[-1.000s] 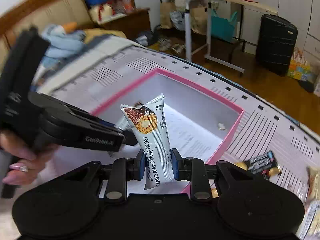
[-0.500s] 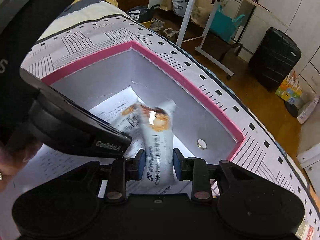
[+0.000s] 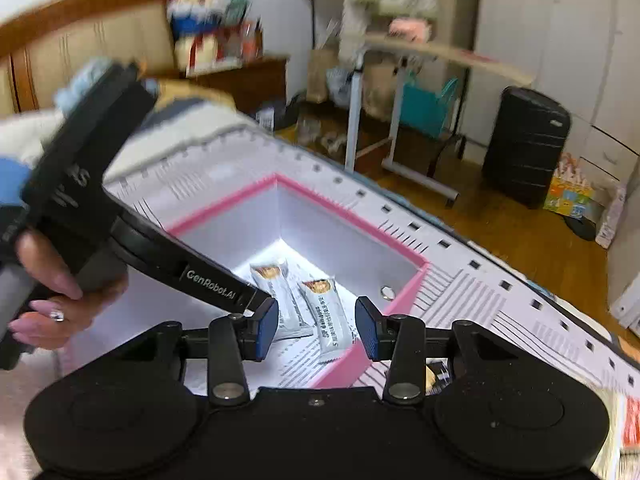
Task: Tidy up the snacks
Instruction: 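Open both grippers to drop the white bars into the pink box, then move the left gripper back over the black cracker pack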
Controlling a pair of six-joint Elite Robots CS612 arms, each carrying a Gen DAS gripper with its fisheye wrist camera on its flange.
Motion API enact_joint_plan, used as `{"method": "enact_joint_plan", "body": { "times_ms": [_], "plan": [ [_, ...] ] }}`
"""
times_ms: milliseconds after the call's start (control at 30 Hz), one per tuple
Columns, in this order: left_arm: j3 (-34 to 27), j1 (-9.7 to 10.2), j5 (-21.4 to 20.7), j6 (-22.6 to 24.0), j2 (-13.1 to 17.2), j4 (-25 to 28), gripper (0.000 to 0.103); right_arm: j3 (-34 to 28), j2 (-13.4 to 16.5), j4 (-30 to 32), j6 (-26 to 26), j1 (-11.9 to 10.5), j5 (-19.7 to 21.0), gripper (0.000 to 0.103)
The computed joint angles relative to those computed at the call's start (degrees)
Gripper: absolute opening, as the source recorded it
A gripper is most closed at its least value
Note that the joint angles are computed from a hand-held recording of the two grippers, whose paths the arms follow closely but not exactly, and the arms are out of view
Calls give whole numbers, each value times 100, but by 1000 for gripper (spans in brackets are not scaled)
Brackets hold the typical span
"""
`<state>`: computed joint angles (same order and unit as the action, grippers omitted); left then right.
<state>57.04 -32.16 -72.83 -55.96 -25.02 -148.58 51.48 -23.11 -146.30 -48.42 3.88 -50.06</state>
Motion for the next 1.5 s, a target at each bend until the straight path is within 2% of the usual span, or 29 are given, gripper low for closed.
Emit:
{"method": "enact_joint_plan", "body": {
  "times_ms": [100,200,300,433,500,700,867,967,1033,1167,1333,1433,1500],
  "plan": [
    [258,-93,-34,357,-192,-350,47,515,-294,-456,227,-173,223,48],
    [357,-177,-3,563,-312,-491,47,894,-526,-737,378,-320,235,50],
    [354,-286,178,730,-401,-383,47,1193,-721,-814,439,-416,47,52],
    [435,-393,6,1247,-478,-787,47,1416,-868,-599,744,-506,-382,58],
    [352,-437,-148,1567,-446,-866,47,1481,-880,-408,939,-562,-446,59],
    [-355,-536,-595,2081,-83,-424,44,1809,-857,-461,1037,-644,-466,59],
    [-854,-554,-1283,2274,214,-289,42,1953,-802,-640,1079,-640,-496,60],
    [-1164,-628,-1070,2453,372,100,42,2005,-770,-774,1001,-649,-431,61],
    [-1302,-658,-927,2402,468,273,42,2029,-755,-824,1047,-640,-502,65],
    [-1682,-640,-937,2055,777,552,42,2020,-713,-728,1115,-630,-502,65],
    [-2160,-660,-710,1950,1155,882,43,1906,-515,-840,1353,-596,-504,65],
    [-2446,-632,-775,1938,1319,1225,46,1845,-411,-866,1347,-555,-648,65],
    [-2484,-612,-778,1900,1365,1228,50,1842,-349,-991,1357,-550,-627,65]
  ]
}}
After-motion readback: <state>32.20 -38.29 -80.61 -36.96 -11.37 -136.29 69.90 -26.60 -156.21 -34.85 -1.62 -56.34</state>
